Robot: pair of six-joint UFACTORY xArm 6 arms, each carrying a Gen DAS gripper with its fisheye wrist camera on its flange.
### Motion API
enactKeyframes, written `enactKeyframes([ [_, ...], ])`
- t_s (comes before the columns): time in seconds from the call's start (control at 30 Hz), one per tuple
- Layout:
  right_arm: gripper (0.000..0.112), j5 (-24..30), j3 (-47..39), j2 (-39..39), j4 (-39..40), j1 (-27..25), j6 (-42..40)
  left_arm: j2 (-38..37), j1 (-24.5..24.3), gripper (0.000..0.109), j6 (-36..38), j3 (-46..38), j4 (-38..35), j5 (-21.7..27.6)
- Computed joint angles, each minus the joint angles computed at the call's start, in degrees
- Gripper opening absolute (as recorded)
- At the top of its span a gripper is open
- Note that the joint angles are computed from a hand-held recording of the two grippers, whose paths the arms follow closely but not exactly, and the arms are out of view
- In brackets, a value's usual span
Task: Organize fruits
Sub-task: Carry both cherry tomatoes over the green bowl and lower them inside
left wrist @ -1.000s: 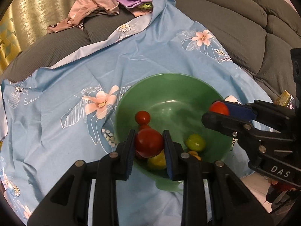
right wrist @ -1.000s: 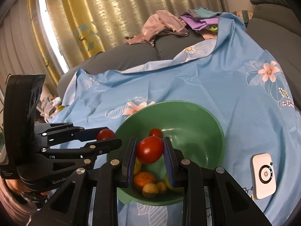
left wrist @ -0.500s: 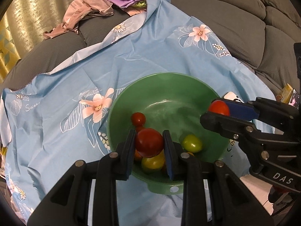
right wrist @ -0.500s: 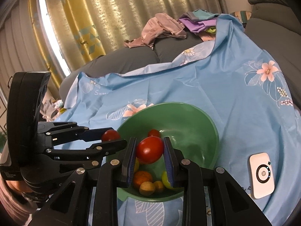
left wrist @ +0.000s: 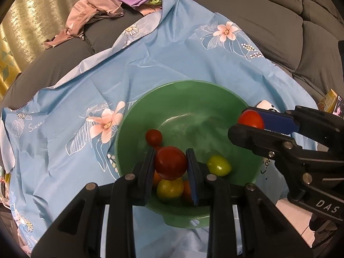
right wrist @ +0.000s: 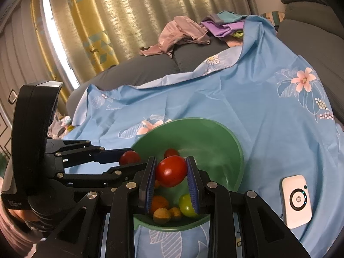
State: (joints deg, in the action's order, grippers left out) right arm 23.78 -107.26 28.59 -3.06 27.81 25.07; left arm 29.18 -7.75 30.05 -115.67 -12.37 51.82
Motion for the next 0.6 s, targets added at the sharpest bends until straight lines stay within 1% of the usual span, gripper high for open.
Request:
enactKeyframes([
  [0.37,0.029,0.9,-0.8,0.8,1.3,-0.4,-0.7,1.9,-0.2,0.028,-1.2,-2.6,1.0,2.0],
  [0.6,0.029,1.1,-2.1,2.0,3.2,-0.5,-2.3,4.4,-0.4,0.029,-2.9,-6.0,1.8,4.0],
])
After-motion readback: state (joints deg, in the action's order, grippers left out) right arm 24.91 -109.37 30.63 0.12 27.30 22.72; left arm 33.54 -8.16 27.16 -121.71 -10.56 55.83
